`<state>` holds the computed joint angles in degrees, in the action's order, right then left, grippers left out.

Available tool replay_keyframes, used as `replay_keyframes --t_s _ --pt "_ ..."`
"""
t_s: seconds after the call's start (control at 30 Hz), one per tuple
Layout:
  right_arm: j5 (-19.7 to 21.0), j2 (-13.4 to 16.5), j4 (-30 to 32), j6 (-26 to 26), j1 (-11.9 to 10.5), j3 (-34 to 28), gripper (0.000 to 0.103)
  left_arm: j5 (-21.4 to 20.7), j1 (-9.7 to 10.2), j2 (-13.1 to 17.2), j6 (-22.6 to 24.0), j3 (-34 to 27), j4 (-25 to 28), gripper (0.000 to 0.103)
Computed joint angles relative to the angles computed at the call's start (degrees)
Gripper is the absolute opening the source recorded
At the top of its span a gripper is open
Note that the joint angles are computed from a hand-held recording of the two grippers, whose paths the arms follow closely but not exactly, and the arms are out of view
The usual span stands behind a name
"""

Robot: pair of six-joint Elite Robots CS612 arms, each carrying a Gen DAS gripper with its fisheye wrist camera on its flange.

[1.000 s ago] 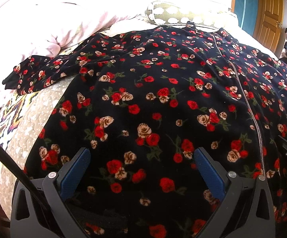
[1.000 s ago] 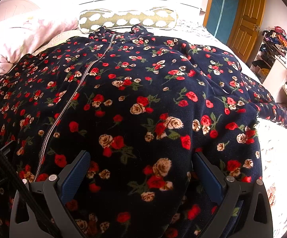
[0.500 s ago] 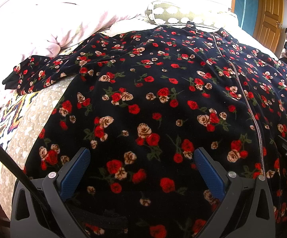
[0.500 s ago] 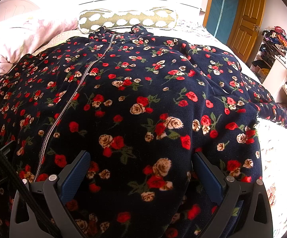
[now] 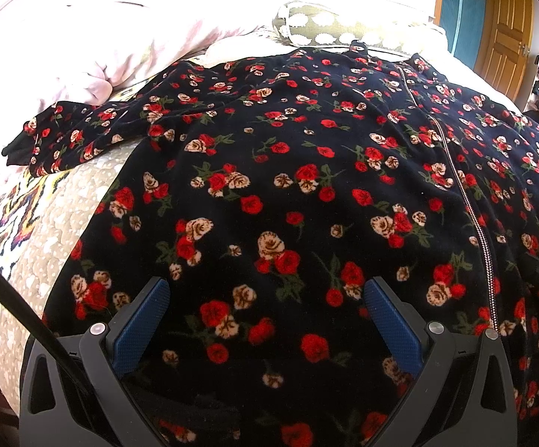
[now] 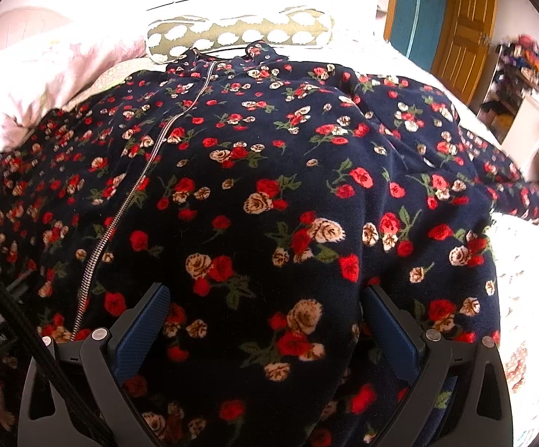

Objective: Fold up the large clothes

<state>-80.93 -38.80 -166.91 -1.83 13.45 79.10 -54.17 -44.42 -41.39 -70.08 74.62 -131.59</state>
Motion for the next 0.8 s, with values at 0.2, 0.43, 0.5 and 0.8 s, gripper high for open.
replay_keyframes --t_s 0.2,0.43,0.5,0.8 --pt "12.52 -1.09 7.84 -1.5 -3.01 -1.24 0.095 -0.09 0.01 -0.03 -0.02 0.11 -0.26 0.103" --pt "15.69 -3.75 -5.16 7.84 -11.79 4.4 0.079 0.04 -0.03 -0.06 -0.11 0.17 -0.21 0.103" --pt "11.3 -2.9 -4.86 12.84 -14.53 3.6 0.078 0.05 -0.04 -0.06 -0.11 0.17 -0.23 0.103" --pt "20.09 6.23 -5.47 44.53 -24.77 -4.78 0.07 0.13 -0.05 -0.13 -0.15 0.18 0.14 0.103"
